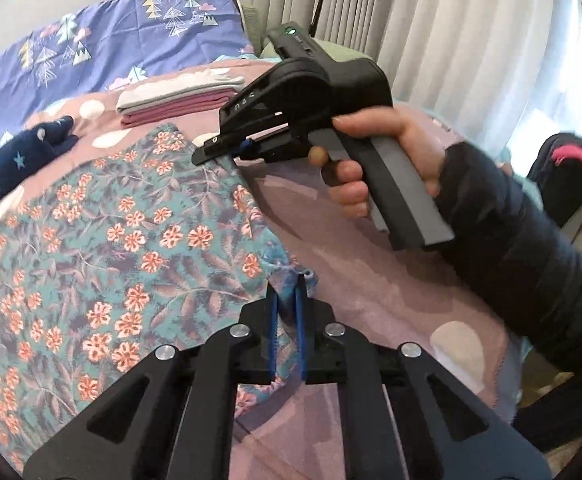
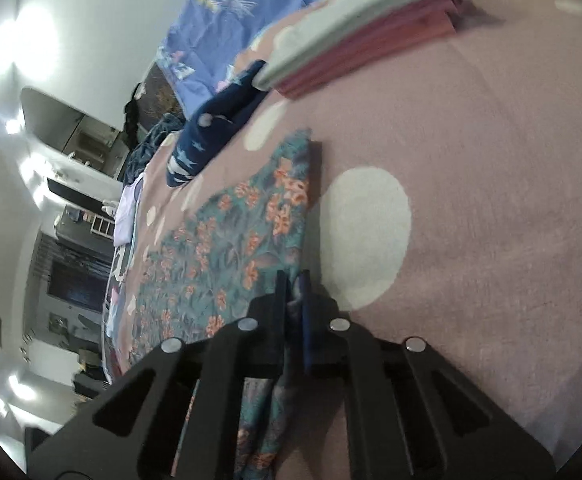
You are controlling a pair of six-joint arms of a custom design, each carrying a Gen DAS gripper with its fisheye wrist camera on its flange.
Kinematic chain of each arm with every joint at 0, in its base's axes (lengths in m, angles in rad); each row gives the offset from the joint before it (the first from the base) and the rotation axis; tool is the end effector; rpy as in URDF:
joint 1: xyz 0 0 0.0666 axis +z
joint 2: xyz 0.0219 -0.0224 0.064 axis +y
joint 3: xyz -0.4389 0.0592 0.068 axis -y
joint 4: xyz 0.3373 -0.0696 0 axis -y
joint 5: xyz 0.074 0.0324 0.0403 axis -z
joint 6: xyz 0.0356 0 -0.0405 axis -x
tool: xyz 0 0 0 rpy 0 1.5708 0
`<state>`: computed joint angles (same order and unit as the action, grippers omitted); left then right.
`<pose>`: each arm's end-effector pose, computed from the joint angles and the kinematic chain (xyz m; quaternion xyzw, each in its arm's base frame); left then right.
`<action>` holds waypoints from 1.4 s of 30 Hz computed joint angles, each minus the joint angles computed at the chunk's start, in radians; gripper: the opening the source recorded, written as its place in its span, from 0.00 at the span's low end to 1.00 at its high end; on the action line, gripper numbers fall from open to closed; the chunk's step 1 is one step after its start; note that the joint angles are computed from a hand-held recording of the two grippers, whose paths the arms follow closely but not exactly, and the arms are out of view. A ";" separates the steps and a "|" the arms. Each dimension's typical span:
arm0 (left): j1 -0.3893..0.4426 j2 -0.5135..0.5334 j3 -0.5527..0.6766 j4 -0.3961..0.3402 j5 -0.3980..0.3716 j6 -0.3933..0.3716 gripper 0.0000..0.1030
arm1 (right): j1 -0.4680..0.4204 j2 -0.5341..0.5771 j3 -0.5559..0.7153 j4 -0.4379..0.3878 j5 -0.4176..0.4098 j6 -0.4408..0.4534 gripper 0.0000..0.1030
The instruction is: Fold small clothes
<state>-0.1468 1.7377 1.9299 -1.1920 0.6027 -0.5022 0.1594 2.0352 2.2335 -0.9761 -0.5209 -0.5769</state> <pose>0.5397 -0.1006 0.5295 0.3714 0.8418 -0.2328 0.3150 0.6731 0.1258 0.4853 0.0874 0.8926 0.3559 0.2627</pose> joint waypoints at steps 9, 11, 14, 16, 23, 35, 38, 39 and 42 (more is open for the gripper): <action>-0.065 0.036 -0.030 -0.046 0.008 -0.071 0.05 | 0.006 0.057 0.090 -0.069 0.138 -0.043 0.01; -0.058 0.037 -0.025 -0.061 0.029 -0.079 0.05 | -0.002 0.027 0.027 -0.003 0.099 -0.053 0.01; -0.054 0.046 -0.004 -0.096 0.027 -0.132 0.04 | -0.009 0.000 0.015 -0.020 0.078 -0.044 0.10; -0.060 0.030 -0.033 -0.083 0.010 -0.155 0.04 | -0.008 -0.028 -0.004 -0.014 0.071 -0.023 0.34; -0.059 0.049 -0.027 -0.119 0.031 -0.133 0.04 | 0.051 0.019 0.099 -0.213 0.180 0.082 0.07; -0.002 0.026 -0.069 -0.131 0.115 -0.184 0.07 | 0.087 -0.137 -0.126 -0.024 0.402 0.093 0.09; 0.035 -0.007 -0.103 -0.125 0.146 -0.203 0.15 | 0.110 -0.258 -0.288 0.092 0.321 0.142 0.09; 0.058 -0.026 -0.122 -0.111 0.159 -0.199 0.20 | 0.129 -0.301 -0.354 0.141 0.282 0.161 0.09; 0.137 -0.058 -0.156 -0.066 0.189 -0.166 0.28 | 0.167 -0.367 -0.489 0.177 0.221 0.187 0.18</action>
